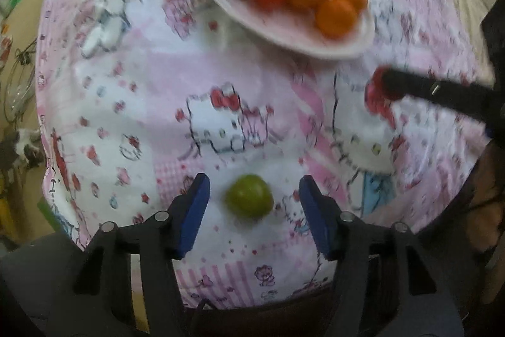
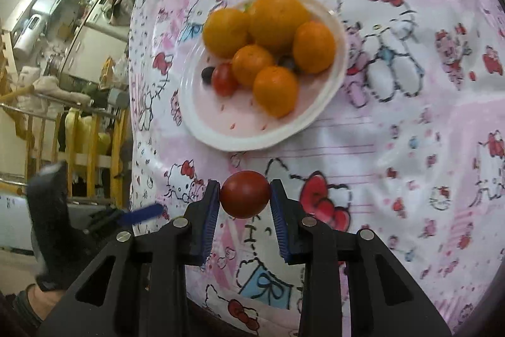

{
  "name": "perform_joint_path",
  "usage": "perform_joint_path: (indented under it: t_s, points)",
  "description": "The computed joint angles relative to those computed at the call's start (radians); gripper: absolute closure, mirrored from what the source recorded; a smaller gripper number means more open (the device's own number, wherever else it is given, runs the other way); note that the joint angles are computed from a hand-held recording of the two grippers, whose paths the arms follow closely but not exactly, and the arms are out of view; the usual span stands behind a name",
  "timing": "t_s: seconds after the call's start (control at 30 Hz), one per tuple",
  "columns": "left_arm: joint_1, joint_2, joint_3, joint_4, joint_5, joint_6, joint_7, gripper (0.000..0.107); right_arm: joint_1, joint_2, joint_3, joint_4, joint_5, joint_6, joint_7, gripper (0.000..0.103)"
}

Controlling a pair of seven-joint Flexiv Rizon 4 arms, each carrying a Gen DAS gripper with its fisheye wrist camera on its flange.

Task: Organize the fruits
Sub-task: 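Grasp the red cherry tomato with the right gripper while the left grasps the green tomato, then place the green tomato on the plate with the left gripper while the right places the red tomato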

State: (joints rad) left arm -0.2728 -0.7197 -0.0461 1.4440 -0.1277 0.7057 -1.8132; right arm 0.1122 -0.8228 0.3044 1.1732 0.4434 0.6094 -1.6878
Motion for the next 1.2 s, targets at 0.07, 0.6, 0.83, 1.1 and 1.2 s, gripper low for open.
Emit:
perform_joint_path:
  t_s: [0.07,0.6,0.83,1.1,1.2]
  points:
    - [-0.007,-0.012,0.006,-0.017,0.004,-0.043,-0.019,0.065,-0.003,0.003,-0.003,0.001,0.000,0.004,0.003,0.069]
    - [-0.030,0.015,0.025,-0.030,0.075,-0.032,-0.044,0.082,-0.017,0.007,0.009,-0.006,0.028,0.010,-0.006,0.069]
    - [-0.035,0.073,0.047,-0.022,0.110,-0.002,-0.078,0.082,-0.034,0.024,0.020,-0.004,0.063,0.027,-0.035,0.069]
    - [-0.024,0.041,0.054,-0.131,0.138,-0.021,-0.086,0.082,-0.063,0.044,0.028,-0.008,0.120,0.080,-0.063,0.069]
    - [-0.027,0.000,0.055,-0.203,0.140,-0.037,-0.090,0.082,-0.066,0.048,0.024,-0.016,0.126,0.106,-0.066,0.069]
